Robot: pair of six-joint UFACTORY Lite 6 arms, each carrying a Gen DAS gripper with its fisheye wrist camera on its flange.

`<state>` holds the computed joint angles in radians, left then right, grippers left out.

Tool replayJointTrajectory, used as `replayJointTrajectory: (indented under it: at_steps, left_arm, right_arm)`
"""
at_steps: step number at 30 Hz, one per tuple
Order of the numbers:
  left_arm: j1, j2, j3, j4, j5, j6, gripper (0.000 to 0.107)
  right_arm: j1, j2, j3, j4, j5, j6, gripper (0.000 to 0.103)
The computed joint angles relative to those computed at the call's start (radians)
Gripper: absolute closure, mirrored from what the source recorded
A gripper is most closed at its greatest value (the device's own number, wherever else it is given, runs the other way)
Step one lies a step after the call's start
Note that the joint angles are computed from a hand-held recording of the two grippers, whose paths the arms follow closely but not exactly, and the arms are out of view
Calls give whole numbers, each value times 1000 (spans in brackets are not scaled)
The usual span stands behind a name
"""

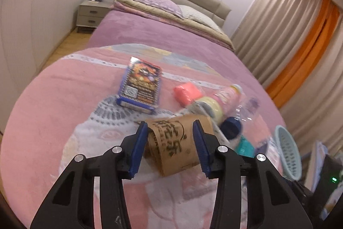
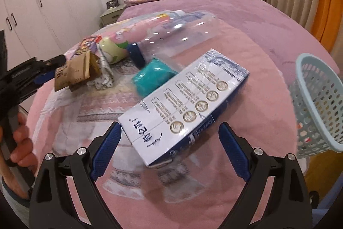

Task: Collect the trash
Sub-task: 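Grasp the brown paper cup with the left tool while the right tool grasps a white milk carton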

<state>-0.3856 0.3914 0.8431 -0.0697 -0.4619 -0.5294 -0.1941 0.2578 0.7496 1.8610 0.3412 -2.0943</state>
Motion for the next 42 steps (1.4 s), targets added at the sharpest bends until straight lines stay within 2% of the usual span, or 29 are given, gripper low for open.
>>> replayJointTrajectory:
  at_steps: [2,3,8,11,12,14,16,18,21,24,27,29,30,36,39,42]
  left_arm:
    - [-10,-24,-38,116,-15,-114,66]
    - [-24,-26,-44,120,-12,-121,66]
    - [-176,-39,-68,-16,41,32,66]
    - [-269,-69,-50,-297,122,333,56]
    - [-291,-78,-54,-395,120,437,54]
    - [-338,-91,-70,-601,39,647,44]
    - [-360,-83,-42,-802,-19,856,25]
    - [-366,-62,11,-952,-41,1036,20]
    - [-323,57,159,-1083,22,1245,21]
    - [-294,130,227,-1113,83,1316,23]
    - [-278,165,242,-1085,100,1283,40]
    - [-266,164,229,-1026,122,1217,64]
    - [-262,151,211,-962,131,1149,68]
    - [-273,94,110,-785,75,922,74]
    - [-287,64,70,-751,50,859,74]
    - [-311,40,47,-766,33,855,75]
  right_arm:
    - [-41,6,16,-86,8,72,15]
    - [-56,8,20,-109,12,92,15]
    - [-175,40,67,-283,50,228,15]
    - [-237,51,83,-355,90,268,15]
    - [-264,53,93,-391,120,295,15]
    - [-289,50,94,-388,151,284,15]
    - [-314,31,82,-366,184,252,15]
    - [-311,43,108,-359,198,255,15]
    - [-297,57,139,-362,203,292,15]
    - [-259,71,162,-333,169,305,15]
    - [-210,100,200,-310,123,333,15]
    - [-185,133,237,-332,105,387,15]
    - [-175,147,250,-334,98,404,15]
    - [-101,204,300,-287,41,460,15]
    - [-46,235,331,-328,-32,525,15]
    - [-21,250,334,-279,-63,478,16]
